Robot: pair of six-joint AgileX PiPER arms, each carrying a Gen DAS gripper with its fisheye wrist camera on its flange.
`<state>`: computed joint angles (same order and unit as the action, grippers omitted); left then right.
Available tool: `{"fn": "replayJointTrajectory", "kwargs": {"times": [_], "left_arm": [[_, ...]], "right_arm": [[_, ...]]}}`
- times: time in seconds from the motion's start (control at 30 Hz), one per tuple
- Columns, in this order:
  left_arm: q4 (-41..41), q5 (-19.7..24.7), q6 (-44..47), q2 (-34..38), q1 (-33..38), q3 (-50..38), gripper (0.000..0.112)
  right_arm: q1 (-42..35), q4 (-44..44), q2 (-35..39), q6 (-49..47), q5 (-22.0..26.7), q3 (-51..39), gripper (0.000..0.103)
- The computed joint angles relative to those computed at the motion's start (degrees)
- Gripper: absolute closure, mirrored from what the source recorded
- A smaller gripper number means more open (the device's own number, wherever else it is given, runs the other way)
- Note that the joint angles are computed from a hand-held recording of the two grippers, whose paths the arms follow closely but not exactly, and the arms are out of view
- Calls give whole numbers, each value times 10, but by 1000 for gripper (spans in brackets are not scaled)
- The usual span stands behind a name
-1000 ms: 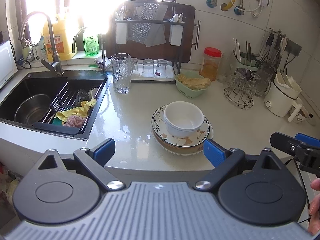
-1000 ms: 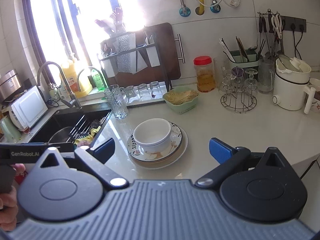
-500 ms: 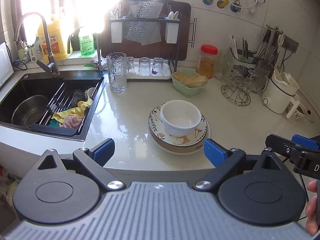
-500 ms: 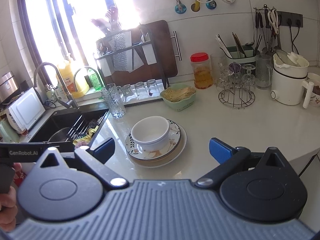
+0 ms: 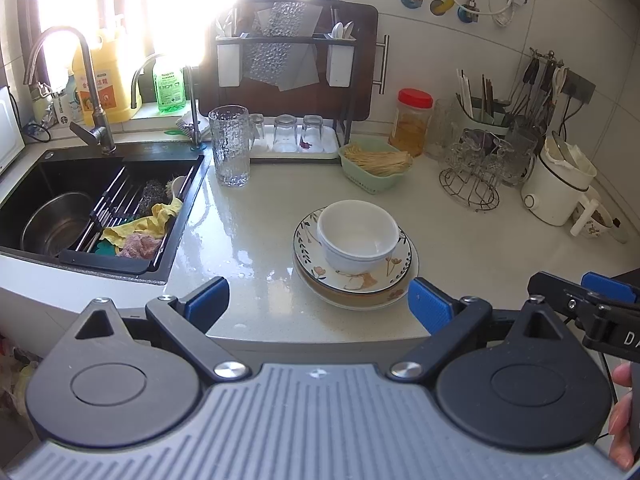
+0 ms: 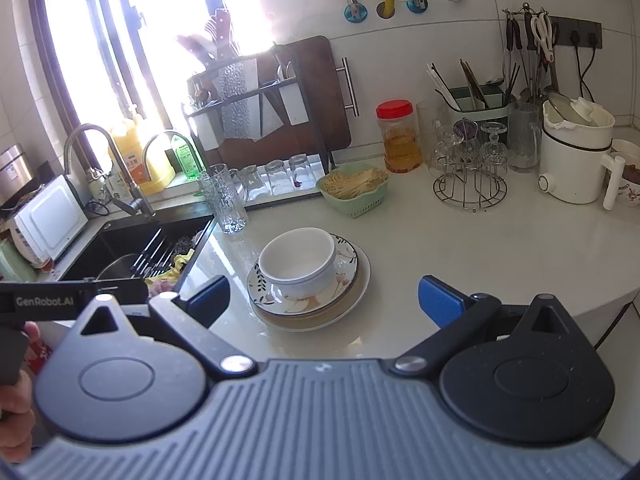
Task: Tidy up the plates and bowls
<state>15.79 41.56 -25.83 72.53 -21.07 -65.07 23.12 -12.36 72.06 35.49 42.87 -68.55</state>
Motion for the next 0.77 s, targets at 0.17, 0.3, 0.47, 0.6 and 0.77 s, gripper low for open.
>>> {"fn": "replayJointTrajectory", "kwargs": {"times": [0.17, 0.3, 0.47, 0.6, 0.77], "left_arm": [[0, 1, -1, -1, -2, -1, 14], [-3, -1, 4, -1, 0, 0, 14], [-4, 4, 4, -1, -2, -2, 14], [-16, 5, 13, -2, 1, -4, 14], [-20, 2, 19, -3, 2, -3, 14]], "right_arm": [[-1, 2, 0, -3, 0, 0, 1], [0, 1, 0, -1, 0, -1, 1], [2, -1, 1, 3, 5, -5, 1], [2, -2, 1, 6, 7, -6, 1], [1, -2, -1, 5, 6, -3, 1]]}}
